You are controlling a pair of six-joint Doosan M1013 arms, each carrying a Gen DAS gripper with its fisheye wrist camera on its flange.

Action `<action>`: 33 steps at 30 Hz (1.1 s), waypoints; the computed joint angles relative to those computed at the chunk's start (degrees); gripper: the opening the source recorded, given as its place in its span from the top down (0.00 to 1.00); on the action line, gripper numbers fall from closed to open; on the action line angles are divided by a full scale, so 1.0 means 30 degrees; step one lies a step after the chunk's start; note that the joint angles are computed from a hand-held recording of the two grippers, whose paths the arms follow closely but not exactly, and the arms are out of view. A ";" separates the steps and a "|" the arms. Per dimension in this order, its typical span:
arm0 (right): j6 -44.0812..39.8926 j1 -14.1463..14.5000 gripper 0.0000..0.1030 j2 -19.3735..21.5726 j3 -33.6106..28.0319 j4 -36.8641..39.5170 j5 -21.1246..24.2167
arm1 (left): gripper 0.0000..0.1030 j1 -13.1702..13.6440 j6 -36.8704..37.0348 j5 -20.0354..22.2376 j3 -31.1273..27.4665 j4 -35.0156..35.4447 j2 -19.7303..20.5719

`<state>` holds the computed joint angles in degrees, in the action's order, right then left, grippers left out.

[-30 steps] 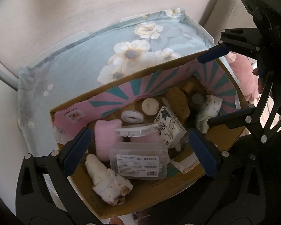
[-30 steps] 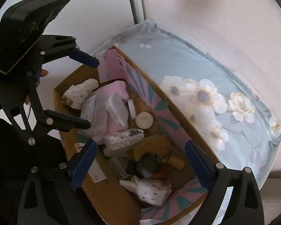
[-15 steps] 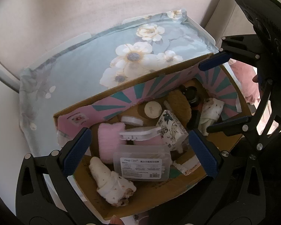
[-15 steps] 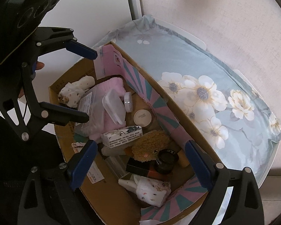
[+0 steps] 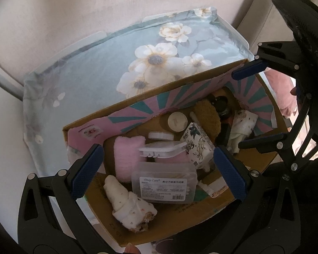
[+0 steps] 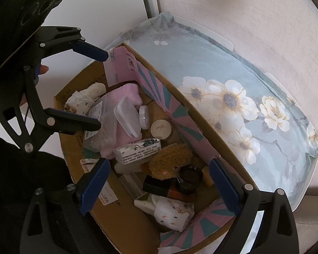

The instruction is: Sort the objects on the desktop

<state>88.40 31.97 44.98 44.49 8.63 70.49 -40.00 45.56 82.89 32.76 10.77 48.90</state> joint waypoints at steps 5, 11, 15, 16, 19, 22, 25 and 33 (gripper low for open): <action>0.0402 0.0098 0.09 -0.0036 0.0058 -0.0499 -0.0091 | 0.00 0.0017 0.0169 -0.0216 0.0124 -0.0116 -0.0062; 0.1819 0.0354 0.09 -0.0024 0.0059 -0.1301 0.0052 | 0.00 0.0086 0.1273 -0.0847 0.0592 -0.0376 -0.0336; 0.2547 0.0499 0.09 0.0248 -0.0381 -0.1700 0.0558 | 0.00 0.0127 0.2248 -0.0783 0.0716 -0.0470 -0.0387; 0.2640 0.0554 0.09 0.0317 -0.0513 -0.1906 0.0690 | 0.00 0.0128 0.2308 -0.0744 0.0759 -0.0414 -0.0420; 0.3338 0.0678 0.09 0.0537 -0.0990 -0.2470 0.1220 | 0.00 0.0112 0.2208 -0.0432 0.0684 -0.0131 -0.0501; 0.4983 0.0792 0.09 0.0821 -0.1691 -0.3277 0.2108 | 0.00 0.0054 0.2115 0.0782 -0.0365 0.0394 -0.0102; 0.7028 0.0853 0.09 0.0996 -0.2309 -0.3872 0.2907 | 0.00 0.0102 0.1314 0.1112 -0.1187 0.0415 0.0064; 1.2335 0.1004 0.09 0.0933 -0.3467 -0.5076 0.4274 | 0.00 -0.0018 -0.1004 0.2196 -0.2875 0.1699 0.0456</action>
<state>125.40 34.98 47.78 34.09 -6.60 83.31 -40.06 42.54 89.48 24.14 15.87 50.26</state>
